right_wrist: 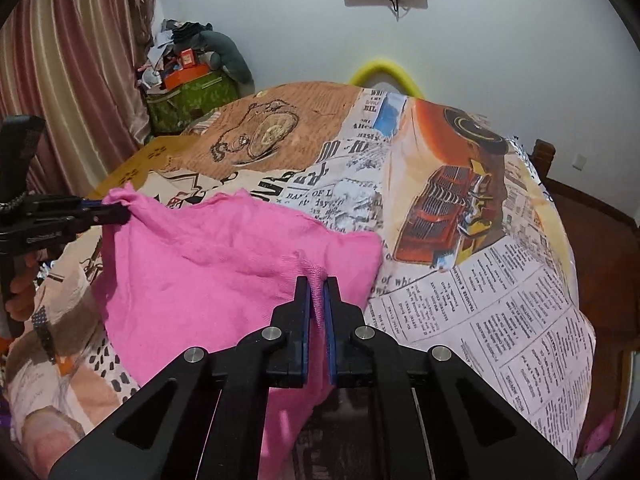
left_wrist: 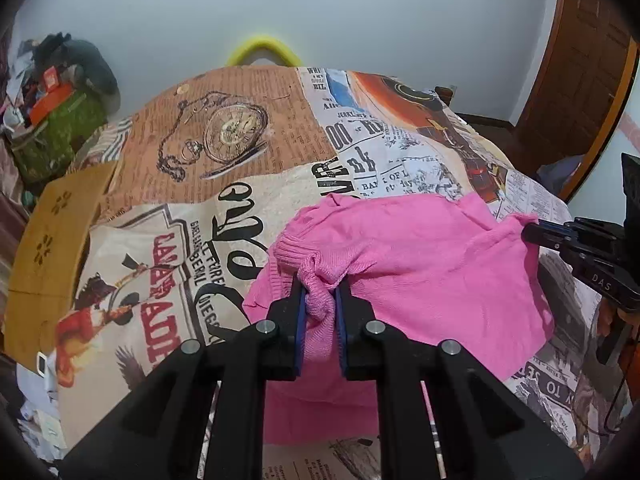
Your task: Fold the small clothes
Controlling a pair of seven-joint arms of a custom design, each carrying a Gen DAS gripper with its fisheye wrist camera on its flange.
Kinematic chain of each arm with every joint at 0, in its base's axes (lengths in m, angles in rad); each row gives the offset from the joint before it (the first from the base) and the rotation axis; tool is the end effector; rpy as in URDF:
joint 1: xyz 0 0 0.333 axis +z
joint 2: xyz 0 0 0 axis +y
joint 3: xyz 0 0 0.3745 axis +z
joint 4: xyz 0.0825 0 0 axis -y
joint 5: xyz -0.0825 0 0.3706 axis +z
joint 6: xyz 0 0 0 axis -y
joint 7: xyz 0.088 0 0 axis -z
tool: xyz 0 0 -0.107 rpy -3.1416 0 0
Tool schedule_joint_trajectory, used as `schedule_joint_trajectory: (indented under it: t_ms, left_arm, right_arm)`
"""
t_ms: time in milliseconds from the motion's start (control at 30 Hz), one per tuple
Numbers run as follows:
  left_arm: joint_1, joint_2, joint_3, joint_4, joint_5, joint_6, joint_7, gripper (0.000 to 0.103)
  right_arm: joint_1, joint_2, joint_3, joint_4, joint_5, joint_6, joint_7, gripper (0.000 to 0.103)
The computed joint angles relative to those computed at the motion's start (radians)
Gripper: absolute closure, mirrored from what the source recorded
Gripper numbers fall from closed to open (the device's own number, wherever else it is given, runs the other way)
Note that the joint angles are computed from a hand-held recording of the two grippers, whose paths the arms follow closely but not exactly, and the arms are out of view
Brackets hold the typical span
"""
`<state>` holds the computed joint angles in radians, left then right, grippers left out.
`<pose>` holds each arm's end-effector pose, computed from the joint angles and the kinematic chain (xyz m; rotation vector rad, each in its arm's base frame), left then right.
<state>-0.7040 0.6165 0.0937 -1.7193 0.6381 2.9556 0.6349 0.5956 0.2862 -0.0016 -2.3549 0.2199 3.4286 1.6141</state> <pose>0.5695 -0.4632 0.3476 -1.5840 2.1527 -0.7999 0.4868 0.2987 0.3690 -1.9412 1.4101 -0.4188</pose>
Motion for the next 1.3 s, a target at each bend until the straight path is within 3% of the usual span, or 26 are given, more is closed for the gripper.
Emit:
schedule_joint_trajectory:
  t_ms: [100, 200, 400, 533, 633, 833, 967, 1200, 1300]
  left_arm:
    - [-0.004, 0.008, 0.001, 0.013, -0.003, -0.015, -0.002, 0.091]
    - [-0.002, 0.015, 0.0, 0.021, -0.004, -0.021, -0.009, 0.091]
    - [-0.041, 0.004, 0.07, 0.026, 0.045, 0.038, -0.081, 0.091]
    - [-0.033, 0.028, 0.069, 0.087, 0.043, 0.017, -0.078, 0.091]
    - [-0.018, 0.069, 0.057, 0.157, 0.03, -0.02, -0.066, 0.091]
    - [0.082, 0.192, -0.068, 0.321, -0.091, -0.15, 0.075, 0.091]
    - [0.102, 0.259, -0.1, 0.393, -0.152, -0.219, 0.144, 0.091]
    - [0.098, 0.287, -0.1, 0.429, -0.2, -0.275, 0.178, 0.083]
    - [0.065, 0.251, -0.055, 0.394, -0.166, -0.275, 0.137, 0.066]
  right_arm:
    - [-0.019, 0.005, 0.021, -0.003, -0.013, 0.008, 0.008, 0.097]
    - [0.011, 0.01, -0.002, -0.008, 0.005, 0.035, -0.011, 0.098]
    - [-0.02, -0.005, 0.031, -0.024, 0.01, 0.121, -0.023, 0.1]
    - [-0.02, 0.002, 0.026, 0.006, 0.042, 0.143, -0.055, 0.1]
    - [-0.013, 0.027, 0.01, 0.048, 0.071, 0.13, -0.087, 0.1]
    - [0.033, 0.104, -0.057, 0.141, 0.126, 0.042, -0.127, 0.1]
    - [0.073, 0.15, -0.112, 0.183, 0.129, -0.031, -0.113, 0.1]
    - [0.064, 0.156, -0.122, 0.185, 0.044, -0.088, -0.042, 0.1]
    - [0.12, 0.133, -0.184, 0.17, 0.027, -0.095, -0.02, 0.098]
